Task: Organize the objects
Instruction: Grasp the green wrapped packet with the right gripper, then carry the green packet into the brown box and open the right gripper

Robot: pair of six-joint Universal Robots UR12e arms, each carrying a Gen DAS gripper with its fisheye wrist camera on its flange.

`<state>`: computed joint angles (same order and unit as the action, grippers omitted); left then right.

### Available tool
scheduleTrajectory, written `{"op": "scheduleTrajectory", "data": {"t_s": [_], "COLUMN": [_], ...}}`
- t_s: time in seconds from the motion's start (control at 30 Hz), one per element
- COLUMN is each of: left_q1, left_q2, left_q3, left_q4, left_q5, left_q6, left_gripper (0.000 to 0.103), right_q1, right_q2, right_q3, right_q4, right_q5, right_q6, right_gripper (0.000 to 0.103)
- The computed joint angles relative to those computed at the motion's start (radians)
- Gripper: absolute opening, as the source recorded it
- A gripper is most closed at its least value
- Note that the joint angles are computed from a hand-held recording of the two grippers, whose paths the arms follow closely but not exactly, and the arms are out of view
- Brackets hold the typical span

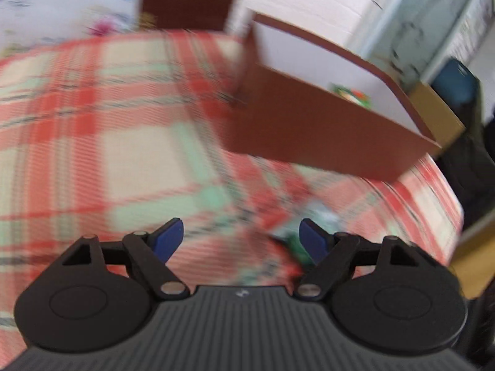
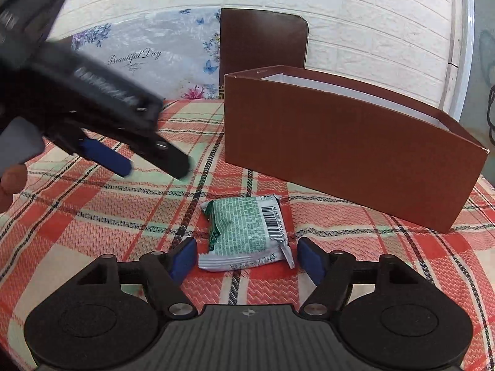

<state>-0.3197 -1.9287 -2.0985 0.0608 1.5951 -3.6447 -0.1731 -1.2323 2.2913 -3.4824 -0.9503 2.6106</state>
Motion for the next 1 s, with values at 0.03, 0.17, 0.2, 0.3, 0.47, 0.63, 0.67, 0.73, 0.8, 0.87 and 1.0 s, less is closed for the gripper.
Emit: {"op": "scheduleTrajectory", "data": {"t_s": [0.03,0.17,0.2,0.3,0.47,0.63,0.67,0.73,0.8,0.87,1.0], "left_q1": [-0.001,-0.002,-0.001,-0.022,-0.013,-0.019,-0.022,-0.027,-0.026,-0.025,-0.027], "left_q2": [-0.006,-0.036,-0.045,-0.060,-0.052,-0.024,-0.020,-0.014,-0.016,-0.023,-0.054], "left_q3": [0.012,0.051,0.055,0.067,0.071,0.073,0.077,0.091,0.114,0.142,0.208], "left_q4": [-0.017,-0.054,-0.055,-0.050,-0.058,-0.003,0.014,0.045,0.068,0.068,0.051], "left_q5": [-0.030,-0.107,-0.121,-0.068,-0.092,-0.069,-0.055,-0.031,-0.015,-0.003,0.018], "left_q6": [-0.004,-0.050,-0.058,-0.050,-0.045,-0.023,-0.010,0.017,0.048,0.072,0.123], "left_gripper": [0.083,0.083,0.083,0.081,0.055,0.052,0.052,0.052,0.052,0.052,0.052], "right_q1": [-0.004,-0.011,-0.010,-0.005,-0.003,-0.013,-0.013,-0.011,-0.006,0.005,0.026], "right_q2": [0.001,0.006,0.008,0.016,0.019,0.031,0.036,0.047,0.064,0.082,0.119], "right_q3": [-0.001,-0.007,-0.010,-0.023,-0.035,-0.044,-0.051,-0.074,-0.105,-0.141,-0.210], "right_q4": [0.000,0.012,0.015,0.040,0.060,-0.058,-0.096,-0.169,-0.243,-0.296,-0.342], "right_q5": [0.008,0.032,0.034,0.042,0.071,0.130,0.137,0.149,0.149,0.130,0.080], "right_q6": [-0.002,-0.017,-0.016,-0.022,-0.023,0.055,0.077,0.134,0.198,0.241,0.303], "right_gripper": [0.069,0.070,0.070,0.061,0.053,0.053,0.053,0.053,0.053,0.053,0.053]}}
